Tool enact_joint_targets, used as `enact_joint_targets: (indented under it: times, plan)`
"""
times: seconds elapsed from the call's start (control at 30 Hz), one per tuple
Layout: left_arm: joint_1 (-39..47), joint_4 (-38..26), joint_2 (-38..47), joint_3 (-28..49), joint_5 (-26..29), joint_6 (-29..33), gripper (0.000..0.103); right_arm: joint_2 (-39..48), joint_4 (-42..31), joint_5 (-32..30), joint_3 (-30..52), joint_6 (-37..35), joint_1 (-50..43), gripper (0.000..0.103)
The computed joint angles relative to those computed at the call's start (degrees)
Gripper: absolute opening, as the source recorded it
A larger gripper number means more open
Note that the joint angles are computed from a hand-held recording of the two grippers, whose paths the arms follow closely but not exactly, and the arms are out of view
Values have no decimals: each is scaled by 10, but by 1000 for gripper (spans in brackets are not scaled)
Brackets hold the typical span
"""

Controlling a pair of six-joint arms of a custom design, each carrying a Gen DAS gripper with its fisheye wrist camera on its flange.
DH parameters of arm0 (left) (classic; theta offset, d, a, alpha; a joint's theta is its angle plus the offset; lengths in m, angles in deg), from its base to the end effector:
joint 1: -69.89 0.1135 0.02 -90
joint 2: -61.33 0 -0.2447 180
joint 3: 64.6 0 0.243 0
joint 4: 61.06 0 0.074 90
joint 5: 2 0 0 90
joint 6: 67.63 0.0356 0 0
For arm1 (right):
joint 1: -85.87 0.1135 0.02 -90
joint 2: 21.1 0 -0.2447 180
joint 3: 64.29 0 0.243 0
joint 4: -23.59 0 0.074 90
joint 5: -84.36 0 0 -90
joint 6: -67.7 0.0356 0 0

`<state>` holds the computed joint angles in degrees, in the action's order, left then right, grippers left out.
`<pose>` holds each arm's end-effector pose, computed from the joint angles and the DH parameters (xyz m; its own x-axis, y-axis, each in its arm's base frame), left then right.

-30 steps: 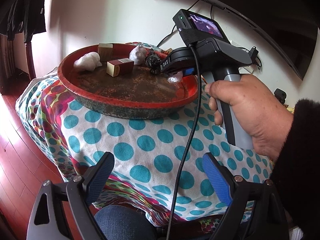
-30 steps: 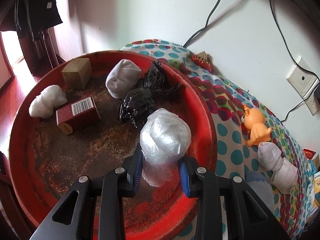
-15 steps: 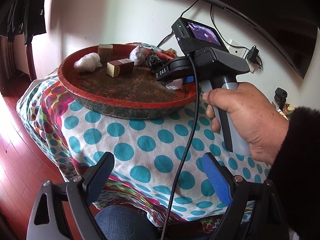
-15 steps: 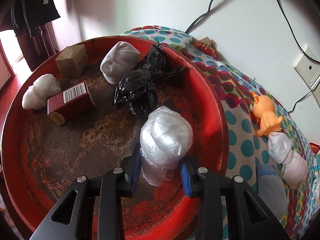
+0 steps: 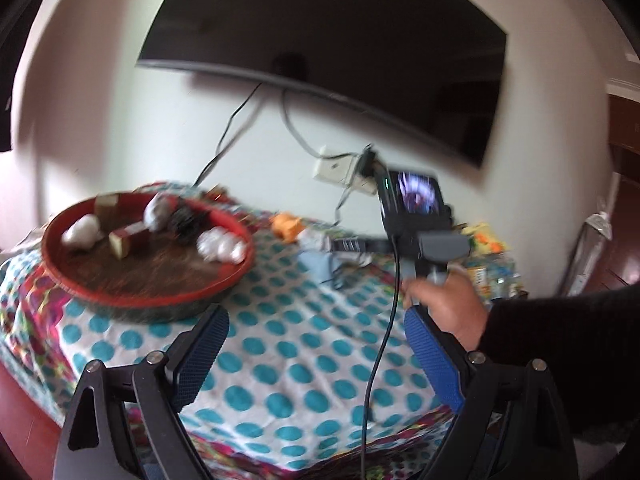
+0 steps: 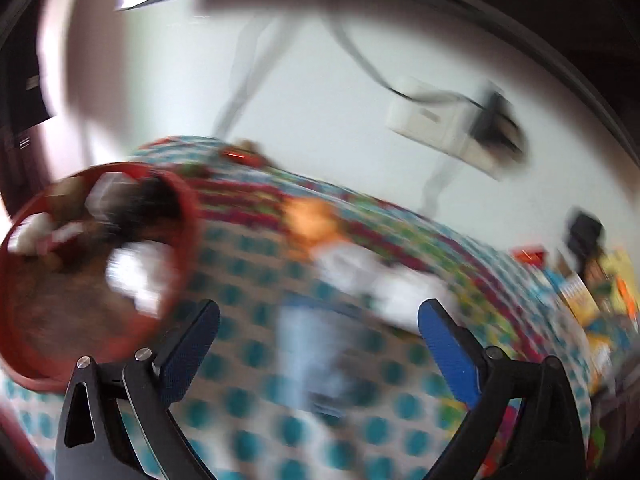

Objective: Organize objects
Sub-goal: 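Reach the left gripper to the grey-blue sock and grasp it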

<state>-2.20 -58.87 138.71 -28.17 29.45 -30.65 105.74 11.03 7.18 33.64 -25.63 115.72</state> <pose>0.0972 -0.2021 0.1351 -0.3490 -0.2755 -0.8957 0.0218 0.9532 -0.3016 0.4037 0.2225 0.1199 -0.5536 -0.3830 -0.7395 -0.3739 0.9078 -0.1902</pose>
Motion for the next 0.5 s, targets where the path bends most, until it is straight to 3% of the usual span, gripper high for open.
enact_joint_targets:
  times: [0.07,0.13,0.23,0.3,0.4,0.5]
  plan:
    - [-1,-10,13,17,-6,8,92,9,7,-4,-15,20,-61,99]
    - [10,-62,41,53,-3,-19,92,21,12,-17,-20,31,-107,99]
    - [49,-129,99,116,44,-38,92,21,35,-41,-42,39,-161,99]
    - [86,-164,144,165,86,-17,92,24,39,-56,-46,46,-185,99]
    - [150,-165,192,234,159,50,92,26,31,-110,-45,86,-219,99]
    - [197,-202,245,317,196,83,92,33,22,-136,-36,104,-233,99]
